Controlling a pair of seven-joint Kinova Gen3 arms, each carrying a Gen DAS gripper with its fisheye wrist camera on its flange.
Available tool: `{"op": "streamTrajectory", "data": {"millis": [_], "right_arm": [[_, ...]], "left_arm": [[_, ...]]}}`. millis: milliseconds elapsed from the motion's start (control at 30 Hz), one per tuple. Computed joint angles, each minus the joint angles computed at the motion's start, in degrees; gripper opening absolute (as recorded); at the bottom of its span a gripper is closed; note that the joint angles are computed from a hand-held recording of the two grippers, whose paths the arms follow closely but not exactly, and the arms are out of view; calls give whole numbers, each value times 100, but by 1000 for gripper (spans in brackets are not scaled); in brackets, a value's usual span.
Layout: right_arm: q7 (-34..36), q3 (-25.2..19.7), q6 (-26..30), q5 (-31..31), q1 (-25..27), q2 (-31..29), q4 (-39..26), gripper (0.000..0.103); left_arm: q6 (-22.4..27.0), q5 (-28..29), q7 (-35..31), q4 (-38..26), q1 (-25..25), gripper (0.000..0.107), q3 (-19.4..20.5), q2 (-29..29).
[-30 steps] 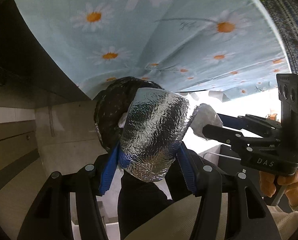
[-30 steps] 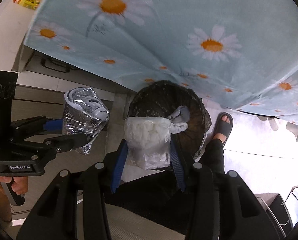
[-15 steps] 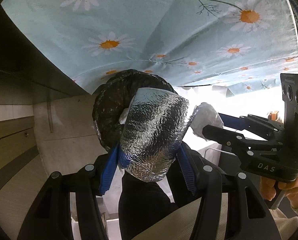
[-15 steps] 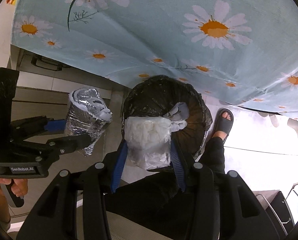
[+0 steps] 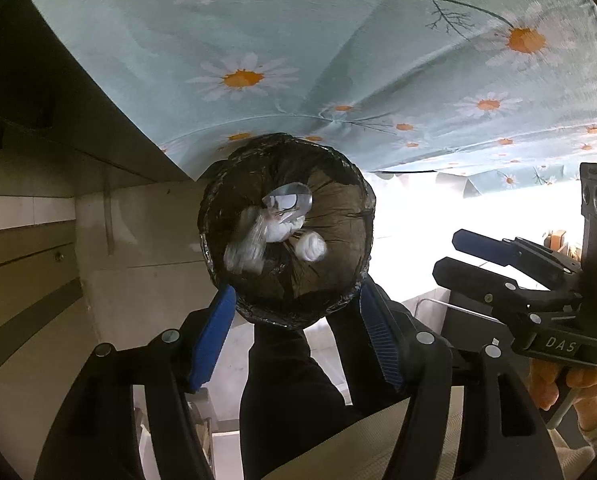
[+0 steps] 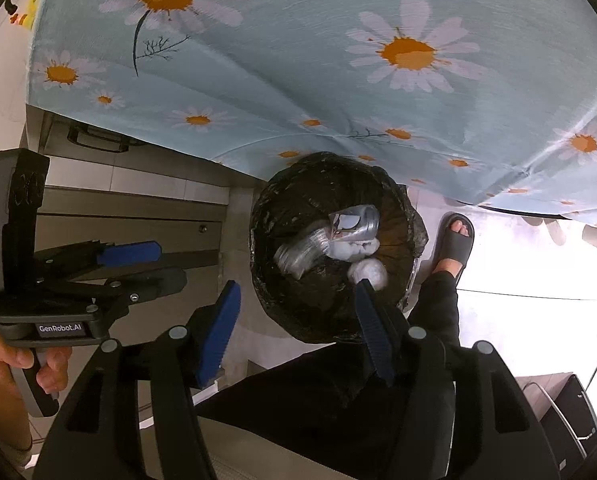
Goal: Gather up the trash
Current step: 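Open both tools to drop the foil item and bag into the bin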
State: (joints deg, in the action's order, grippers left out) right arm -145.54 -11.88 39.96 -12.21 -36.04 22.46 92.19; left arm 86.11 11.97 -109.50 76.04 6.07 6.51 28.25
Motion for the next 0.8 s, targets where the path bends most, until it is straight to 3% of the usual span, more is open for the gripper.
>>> {"op": "streamTrajectory", "data": {"millis": [267, 633, 800], "right_arm": [[-169, 45, -38, 150, -83, -208, 123, 60], [-644, 185, 494, 982, -390, -615, -144, 60], [-927, 161, 391, 1342, -449, -996, -96, 60]], "left_arm": [[21, 36, -26, -37, 17, 63, 22, -67], [210, 228, -90, -343, -45, 63, 53, -263], [383, 296, -155, -623, -66, 63, 71, -386]]}}
